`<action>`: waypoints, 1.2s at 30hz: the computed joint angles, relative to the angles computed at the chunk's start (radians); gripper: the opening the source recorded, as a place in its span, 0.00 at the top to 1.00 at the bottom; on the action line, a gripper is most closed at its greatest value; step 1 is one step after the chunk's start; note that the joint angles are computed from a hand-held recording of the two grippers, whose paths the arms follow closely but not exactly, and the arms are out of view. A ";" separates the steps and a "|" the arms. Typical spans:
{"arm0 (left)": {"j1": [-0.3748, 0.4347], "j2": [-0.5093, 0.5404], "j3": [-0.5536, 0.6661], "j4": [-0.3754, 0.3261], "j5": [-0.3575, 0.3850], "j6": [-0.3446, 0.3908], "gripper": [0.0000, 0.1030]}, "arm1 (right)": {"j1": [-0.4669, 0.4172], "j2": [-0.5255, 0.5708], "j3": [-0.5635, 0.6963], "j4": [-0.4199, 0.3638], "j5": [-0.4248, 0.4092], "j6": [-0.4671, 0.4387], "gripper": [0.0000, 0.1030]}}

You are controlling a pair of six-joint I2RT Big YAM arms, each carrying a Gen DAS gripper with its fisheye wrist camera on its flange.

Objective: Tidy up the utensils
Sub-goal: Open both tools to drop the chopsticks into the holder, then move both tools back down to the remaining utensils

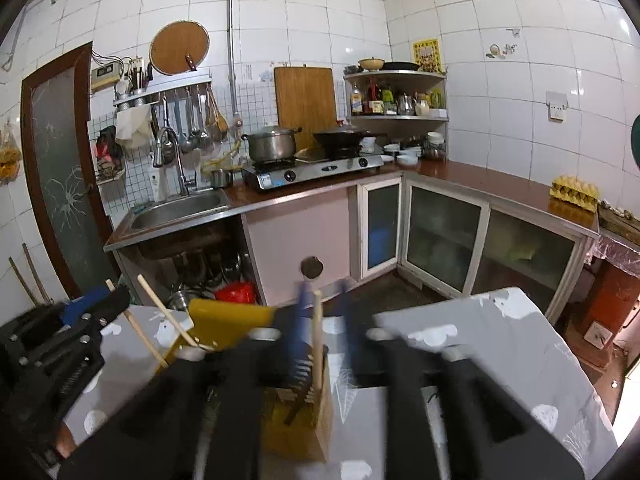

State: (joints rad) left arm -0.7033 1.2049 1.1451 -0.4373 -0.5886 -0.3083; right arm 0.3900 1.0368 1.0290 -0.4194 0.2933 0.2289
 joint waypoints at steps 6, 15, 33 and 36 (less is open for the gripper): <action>-0.033 -0.123 -0.016 -0.091 -0.085 -0.007 0.20 | -0.005 -0.115 -0.028 -0.088 0.027 0.032 0.33; -0.147 -0.284 -0.107 -0.262 -0.271 -0.076 0.05 | 0.094 -0.266 -0.110 -0.252 0.128 0.098 0.33; -0.100 -0.263 -0.349 -0.358 -0.016 -0.349 0.05 | 0.254 -0.250 -0.338 -0.317 0.188 0.334 0.33; -0.099 -0.227 -0.365 -0.332 0.022 -0.353 0.05 | 0.243 -0.220 -0.356 -0.296 0.182 0.345 0.33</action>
State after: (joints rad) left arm -0.8022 0.9776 0.7803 -0.7689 -0.5662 -0.6618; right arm 0.6328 0.8172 0.6733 -0.7156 0.4749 0.5736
